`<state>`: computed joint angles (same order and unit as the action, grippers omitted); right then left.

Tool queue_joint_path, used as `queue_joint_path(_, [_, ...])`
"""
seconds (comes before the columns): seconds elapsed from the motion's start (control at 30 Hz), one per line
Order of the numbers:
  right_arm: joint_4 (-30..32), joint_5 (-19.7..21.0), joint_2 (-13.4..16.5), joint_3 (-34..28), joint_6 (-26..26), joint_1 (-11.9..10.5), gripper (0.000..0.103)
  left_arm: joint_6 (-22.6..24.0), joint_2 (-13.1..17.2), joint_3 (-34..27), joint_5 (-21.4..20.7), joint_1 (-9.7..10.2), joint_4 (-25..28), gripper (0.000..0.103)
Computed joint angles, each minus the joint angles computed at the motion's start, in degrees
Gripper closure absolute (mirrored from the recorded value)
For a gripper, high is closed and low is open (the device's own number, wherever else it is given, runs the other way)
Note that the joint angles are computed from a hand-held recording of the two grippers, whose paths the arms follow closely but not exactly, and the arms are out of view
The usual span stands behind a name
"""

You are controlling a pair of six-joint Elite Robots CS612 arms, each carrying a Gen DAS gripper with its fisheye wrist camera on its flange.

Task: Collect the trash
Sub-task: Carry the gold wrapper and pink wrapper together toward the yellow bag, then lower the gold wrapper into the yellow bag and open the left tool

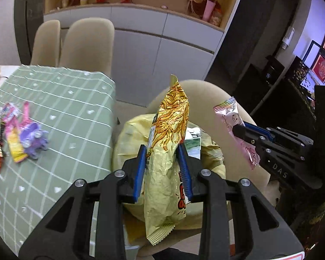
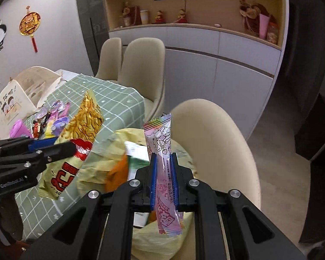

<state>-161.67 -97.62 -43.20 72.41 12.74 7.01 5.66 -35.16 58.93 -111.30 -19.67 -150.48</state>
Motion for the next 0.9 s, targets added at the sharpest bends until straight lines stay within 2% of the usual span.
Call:
queue_joint_path(0.23, [-0.5,2.2,0.8,0.0,0.9,-1.3,0.090,-0.2,3.4,-5.4,-2.0,-0.66,8.5,0.075])
queue_joint_path(0.5, [-1.1,4.5,1.8,-0.4,0.9,-1.9,0.090,-0.5,5.5,-8.1,-4.4,-0.38,10.9,0.073])
queue_joint_path(0.63, [-1.7,4.9,1.7,0.0,1.0,-1.9,0.090,-3.1,5.9,-8.5,-6.4,0.24,9.4,0.054])
queue_joint_path(0.9, [-2.3,6.9,2.0,-0.8,-0.4,-1.4,0.090,-7.0,5.1,-7.6,-8.2,1.95,5.0,0.040])
